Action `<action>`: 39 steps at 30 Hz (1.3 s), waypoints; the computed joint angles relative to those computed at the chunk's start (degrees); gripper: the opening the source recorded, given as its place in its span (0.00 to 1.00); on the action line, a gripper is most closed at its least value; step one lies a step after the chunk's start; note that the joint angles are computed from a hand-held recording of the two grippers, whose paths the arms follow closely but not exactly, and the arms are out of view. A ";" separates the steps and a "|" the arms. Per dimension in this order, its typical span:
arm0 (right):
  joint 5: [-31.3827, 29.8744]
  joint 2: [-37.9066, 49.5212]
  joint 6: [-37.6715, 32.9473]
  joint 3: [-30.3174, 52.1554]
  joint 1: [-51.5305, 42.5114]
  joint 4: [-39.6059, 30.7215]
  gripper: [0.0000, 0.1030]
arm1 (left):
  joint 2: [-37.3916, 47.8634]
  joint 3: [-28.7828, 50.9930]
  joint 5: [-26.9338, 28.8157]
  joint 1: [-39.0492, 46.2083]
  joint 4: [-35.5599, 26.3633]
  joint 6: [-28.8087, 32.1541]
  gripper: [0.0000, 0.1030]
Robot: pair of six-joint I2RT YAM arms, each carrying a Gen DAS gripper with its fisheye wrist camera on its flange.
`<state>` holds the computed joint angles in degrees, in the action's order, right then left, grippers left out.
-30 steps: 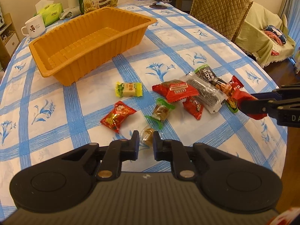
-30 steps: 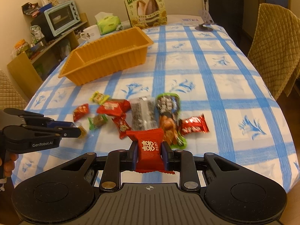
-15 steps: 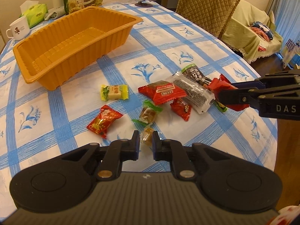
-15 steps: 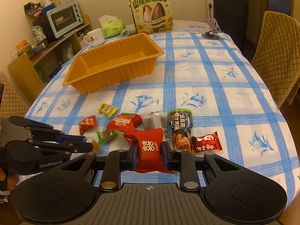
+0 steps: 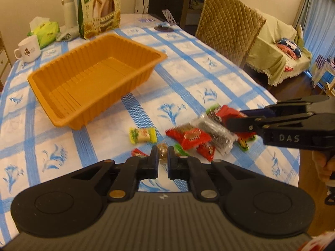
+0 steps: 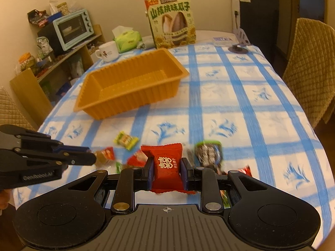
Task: Organize snacks
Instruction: 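Carry the red packet in the right gripper and candy in the left gripper into the orange basket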
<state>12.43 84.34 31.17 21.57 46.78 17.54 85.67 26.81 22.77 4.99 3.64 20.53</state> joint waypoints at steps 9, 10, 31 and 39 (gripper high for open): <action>-4.88 8.44 -6.13 10.68 -4.05 2.73 0.26 | 1.60 9.43 1.37 4.54 -2.43 -0.25 0.07; -5.48 9.58 -6.79 12.23 -4.63 2.85 0.26 | 2.47 10.78 1.39 4.96 -2.30 -0.44 0.07; -11.93 31.85 -11.49 42.14 -11.70 -1.94 0.26 | 26.98 36.77 -1.40 4.71 -3.34 -4.32 0.07; -11.89 34.97 -10.69 44.89 -12.52 -2.43 0.26 | 32.68 42.47 -0.75 4.96 -5.31 -6.03 0.09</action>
